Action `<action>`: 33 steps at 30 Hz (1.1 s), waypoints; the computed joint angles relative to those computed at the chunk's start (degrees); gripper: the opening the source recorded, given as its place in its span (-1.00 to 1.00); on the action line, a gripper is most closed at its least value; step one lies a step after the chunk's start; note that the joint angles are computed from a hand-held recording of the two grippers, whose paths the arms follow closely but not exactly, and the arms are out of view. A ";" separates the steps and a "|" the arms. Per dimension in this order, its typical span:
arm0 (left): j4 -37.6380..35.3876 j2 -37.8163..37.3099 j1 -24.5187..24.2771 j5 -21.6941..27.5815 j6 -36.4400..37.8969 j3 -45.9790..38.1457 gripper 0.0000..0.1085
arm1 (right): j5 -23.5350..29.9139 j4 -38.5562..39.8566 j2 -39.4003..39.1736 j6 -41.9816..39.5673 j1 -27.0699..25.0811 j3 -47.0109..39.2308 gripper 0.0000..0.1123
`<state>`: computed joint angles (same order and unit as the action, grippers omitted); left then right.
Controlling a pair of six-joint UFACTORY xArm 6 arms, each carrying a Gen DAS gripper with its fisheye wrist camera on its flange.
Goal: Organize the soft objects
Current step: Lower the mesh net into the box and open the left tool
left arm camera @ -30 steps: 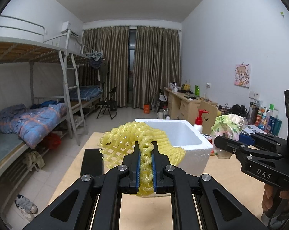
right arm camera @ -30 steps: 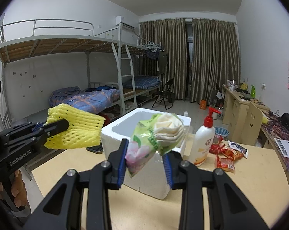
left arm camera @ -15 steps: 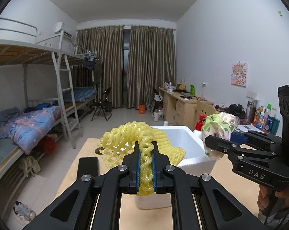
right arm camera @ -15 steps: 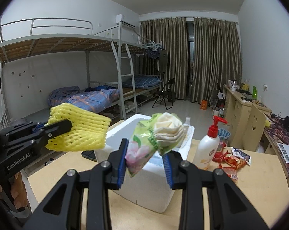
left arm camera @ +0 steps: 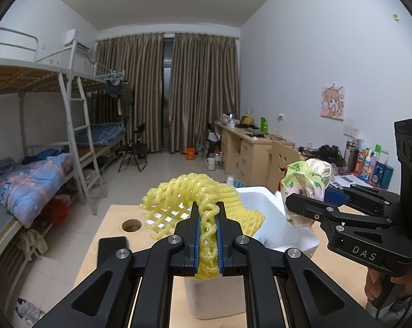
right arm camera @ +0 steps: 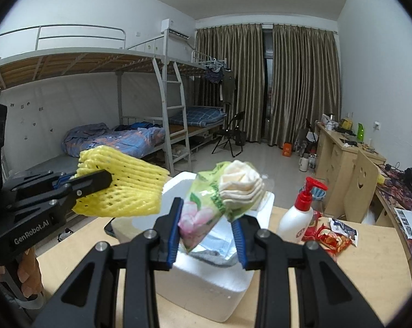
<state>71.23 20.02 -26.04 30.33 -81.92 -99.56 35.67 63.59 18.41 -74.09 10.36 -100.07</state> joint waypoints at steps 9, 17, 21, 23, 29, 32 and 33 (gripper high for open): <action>-8.57 5.47 2.31 -4.70 9.02 -5.99 -0.82 | -0.56 -1.48 2.20 2.75 -0.40 -2.38 -0.32; -19.91 10.69 3.06 -7.54 20.72 -12.58 -0.82 | -1.04 -1.48 2.44 3.72 -0.62 -2.81 -0.32; -23.91 12.84 3.09 -7.64 24.67 -15.50 -0.82 | -1.75 -0.66 2.02 3.27 -0.74 -2.22 -0.31; -25.87 14.11 2.93 -7.67 27.36 -17.17 -0.82 | -1.96 -0.35 1.98 3.20 -0.88 -2.14 -0.32; -28.42 16.63 2.78 -6.92 30.49 -20.79 -0.82 | -2.37 -0.93 2.41 4.21 -0.85 -2.41 -0.31; -28.89 17.04 3.04 -7.48 31.40 -20.99 -0.82 | -2.28 -0.73 2.64 4.25 -1.05 -2.67 -0.32; -29.57 17.42 3.05 -7.36 32.15 -21.51 -0.79 | -2.21 -0.52 2.59 4.12 -1.11 -2.60 -0.32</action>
